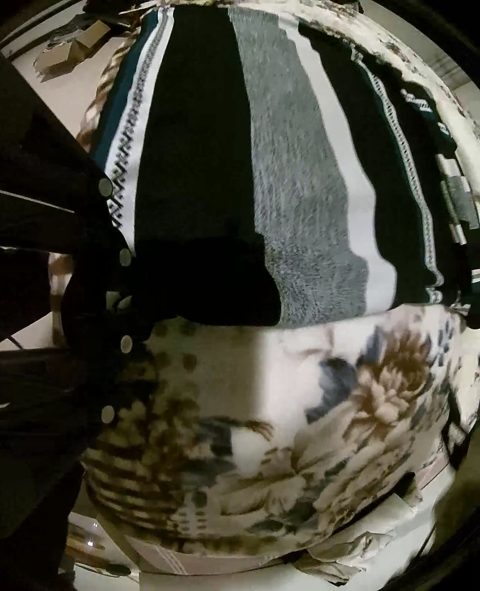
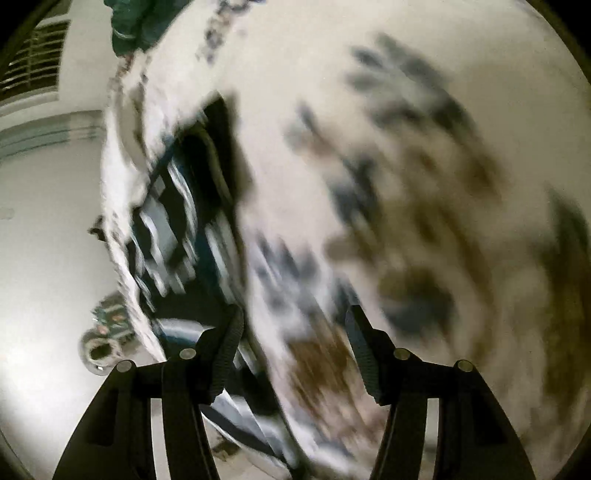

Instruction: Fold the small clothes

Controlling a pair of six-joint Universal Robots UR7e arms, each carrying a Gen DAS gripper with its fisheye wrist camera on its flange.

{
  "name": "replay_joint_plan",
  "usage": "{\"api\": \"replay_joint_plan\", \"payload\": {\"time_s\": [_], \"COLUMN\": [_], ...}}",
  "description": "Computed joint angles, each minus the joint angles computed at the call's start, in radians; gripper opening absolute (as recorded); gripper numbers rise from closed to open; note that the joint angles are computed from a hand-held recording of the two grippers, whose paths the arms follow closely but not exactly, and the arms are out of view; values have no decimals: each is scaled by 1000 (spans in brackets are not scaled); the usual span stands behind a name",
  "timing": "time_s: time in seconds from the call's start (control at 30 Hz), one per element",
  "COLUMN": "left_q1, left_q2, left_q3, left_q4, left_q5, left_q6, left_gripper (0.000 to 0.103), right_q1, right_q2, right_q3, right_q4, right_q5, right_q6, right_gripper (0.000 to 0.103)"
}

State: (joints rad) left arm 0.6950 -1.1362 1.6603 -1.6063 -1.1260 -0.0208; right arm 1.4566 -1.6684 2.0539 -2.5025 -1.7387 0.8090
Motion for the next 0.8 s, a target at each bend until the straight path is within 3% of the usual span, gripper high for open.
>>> {"api": "replay_joint_plan", "payload": {"time_s": [0.13, 0.2, 0.27, 0.3, 0.33, 0.37, 0.57, 0.73, 0.8], "left_q1": [-11, -7, -7, 0, 5, 10, 39, 95, 132], "left_q2": [4, 4, 7, 8, 22, 27, 30, 41, 50], "left_q3": [-37, -54, -64, -71, -79, -90, -190, -305, -376], "left_q4": [22, 30, 32, 32, 21, 20, -1, 1, 27], "left_q5": [-7, -1, -4, -3, -8, -14, -58, -92, -119], "left_q6": [-14, -13, -20, -18, -19, -21, -10, -34, -57], "left_gripper": [5, 5, 5, 5, 5, 5, 4, 4, 4], "right_q1": [-114, -139, -167, -175, -173, -165, -56, 98, 162], "right_q2": [117, 173, 221, 235, 248, 260, 307, 425, 512], "right_q3": [-102, -164, -206, -211, -224, -245, -398, -659, -817], "right_q4": [-124, -131, -136, -160, -165, -145, 28, 288, 404], "right_q5": [142, 125, 156, 176, 178, 163, -15, -193, -265], "right_q6": [-78, -82, -65, -65, -73, -85, -82, -44, -20], "right_gripper": [60, 60, 58, 48, 15, 8, 8, 8, 8]}}
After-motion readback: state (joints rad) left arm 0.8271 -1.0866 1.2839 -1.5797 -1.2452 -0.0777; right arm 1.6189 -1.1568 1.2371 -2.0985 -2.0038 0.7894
